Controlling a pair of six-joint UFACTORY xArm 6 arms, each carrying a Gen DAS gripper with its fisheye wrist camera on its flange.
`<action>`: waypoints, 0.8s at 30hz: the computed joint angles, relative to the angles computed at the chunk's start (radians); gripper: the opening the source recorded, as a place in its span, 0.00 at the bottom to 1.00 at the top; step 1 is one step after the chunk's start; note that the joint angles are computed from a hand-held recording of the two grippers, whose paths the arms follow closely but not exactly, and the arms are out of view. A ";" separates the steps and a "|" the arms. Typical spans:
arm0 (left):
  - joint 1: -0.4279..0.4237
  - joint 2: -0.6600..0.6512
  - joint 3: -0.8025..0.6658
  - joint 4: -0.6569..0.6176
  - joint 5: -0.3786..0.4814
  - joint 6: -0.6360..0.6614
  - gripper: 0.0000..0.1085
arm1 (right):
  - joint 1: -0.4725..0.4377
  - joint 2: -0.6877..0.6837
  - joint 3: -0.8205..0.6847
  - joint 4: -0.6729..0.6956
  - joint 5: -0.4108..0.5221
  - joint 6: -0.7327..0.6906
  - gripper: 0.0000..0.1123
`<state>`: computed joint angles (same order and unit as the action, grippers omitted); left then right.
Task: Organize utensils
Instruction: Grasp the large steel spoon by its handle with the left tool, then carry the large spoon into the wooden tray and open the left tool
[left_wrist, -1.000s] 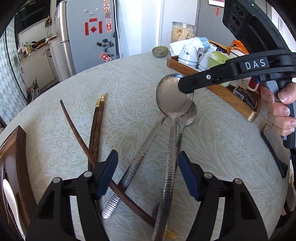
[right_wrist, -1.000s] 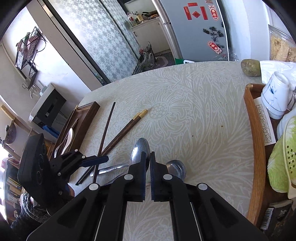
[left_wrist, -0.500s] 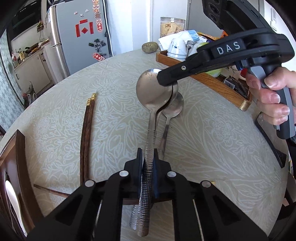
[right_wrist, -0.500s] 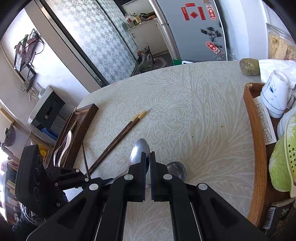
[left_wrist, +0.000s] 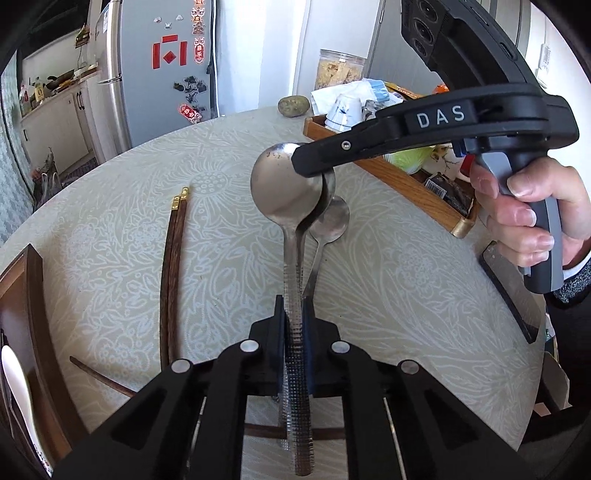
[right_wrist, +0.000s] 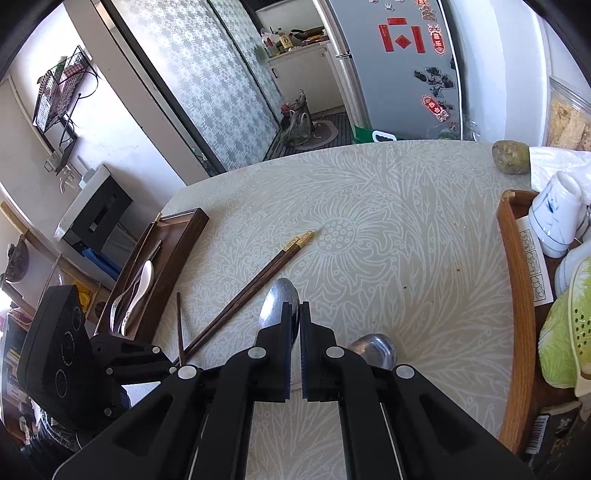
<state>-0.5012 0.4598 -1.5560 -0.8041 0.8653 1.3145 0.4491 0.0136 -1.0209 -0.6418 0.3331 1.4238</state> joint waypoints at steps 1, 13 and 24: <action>0.001 -0.002 0.002 0.000 0.000 0.000 0.09 | 0.001 0.003 -0.003 0.004 -0.002 -0.003 0.04; 0.020 -0.013 -0.007 -0.039 0.008 -0.002 0.08 | 0.031 0.029 -0.094 0.010 0.086 -0.039 0.04; 0.074 -0.065 0.033 -0.078 0.004 0.056 0.08 | 0.061 0.083 -0.188 0.023 0.083 -0.052 0.04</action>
